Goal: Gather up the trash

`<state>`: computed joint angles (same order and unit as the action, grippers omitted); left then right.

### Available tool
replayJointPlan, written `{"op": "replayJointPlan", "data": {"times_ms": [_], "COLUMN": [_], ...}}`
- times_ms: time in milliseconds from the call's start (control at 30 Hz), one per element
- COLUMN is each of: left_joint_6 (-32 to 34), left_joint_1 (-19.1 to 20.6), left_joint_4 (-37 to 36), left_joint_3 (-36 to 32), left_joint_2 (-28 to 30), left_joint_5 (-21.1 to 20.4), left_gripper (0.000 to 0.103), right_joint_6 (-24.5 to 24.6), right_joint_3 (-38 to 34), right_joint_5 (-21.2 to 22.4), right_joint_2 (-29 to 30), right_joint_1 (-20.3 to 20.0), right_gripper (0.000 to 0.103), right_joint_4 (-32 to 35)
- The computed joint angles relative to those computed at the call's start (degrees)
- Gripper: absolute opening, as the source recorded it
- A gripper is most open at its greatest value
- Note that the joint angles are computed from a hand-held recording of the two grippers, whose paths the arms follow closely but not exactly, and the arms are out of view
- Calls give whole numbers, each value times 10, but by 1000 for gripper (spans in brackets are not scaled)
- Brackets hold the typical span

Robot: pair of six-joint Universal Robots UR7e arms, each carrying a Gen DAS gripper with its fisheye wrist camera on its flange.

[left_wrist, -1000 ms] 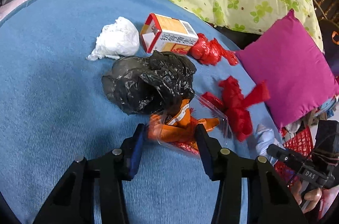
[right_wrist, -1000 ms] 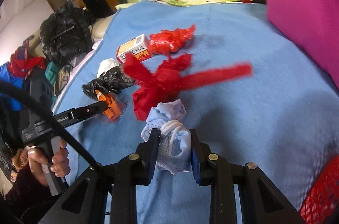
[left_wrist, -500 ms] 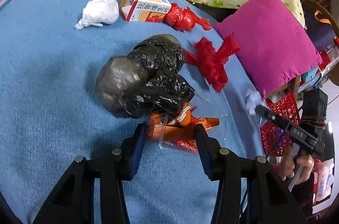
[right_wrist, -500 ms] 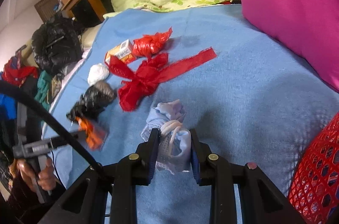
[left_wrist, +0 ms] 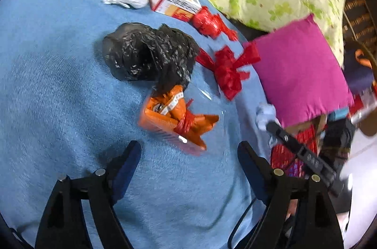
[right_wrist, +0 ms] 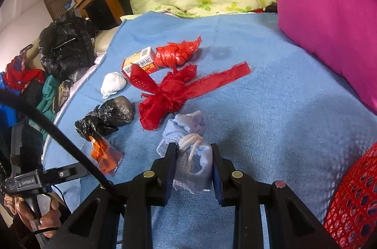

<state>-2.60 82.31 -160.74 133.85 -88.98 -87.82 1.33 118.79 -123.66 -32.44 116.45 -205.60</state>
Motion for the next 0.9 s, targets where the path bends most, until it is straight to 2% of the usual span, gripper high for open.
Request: {"op": "replayJointPlan", "data": {"times_ms": [100,133,200,233,300,367,500,700,900], "left_joint_6": [-24,-27,-20,-14,10,16,42,90,79], "left_joint_1": [-1,-8,-14,-20,-29,-20,-16,-32,-22], "left_joint_4": [-35,-39,-52,-58,-41,-23,-18,-1,43], "left_joint_3": [1,0,1,5,3,-2,8,44,54], "left_joint_2": [14,20,30,29,28,28,12,-16,-33], "left_joint_5": [-1,16,24,35,56,41,38,39,38], "left_gripper": [84,84,82,78,47,41,26,25,25], "right_joint_6": [-4,-6,-13,-18,-22,-22,-25,-32,-31], "right_joint_3": [4,6,9,10,13,17,23,22,26], "right_joint_5": [3,3,2,0,-2,1,9,6,12], "right_joint_2": [-4,-4,-4,-3,-6,-10,-16,-15,-16], "right_joint_1": [-1,-2,-3,-3,-5,-9,-11,-7,-6], "right_gripper": [29,29,29,29,29,29,29,29,29], "right_joint_4": [-7,-10,-15,-17,-19,-24,-38,-51,-61]}}
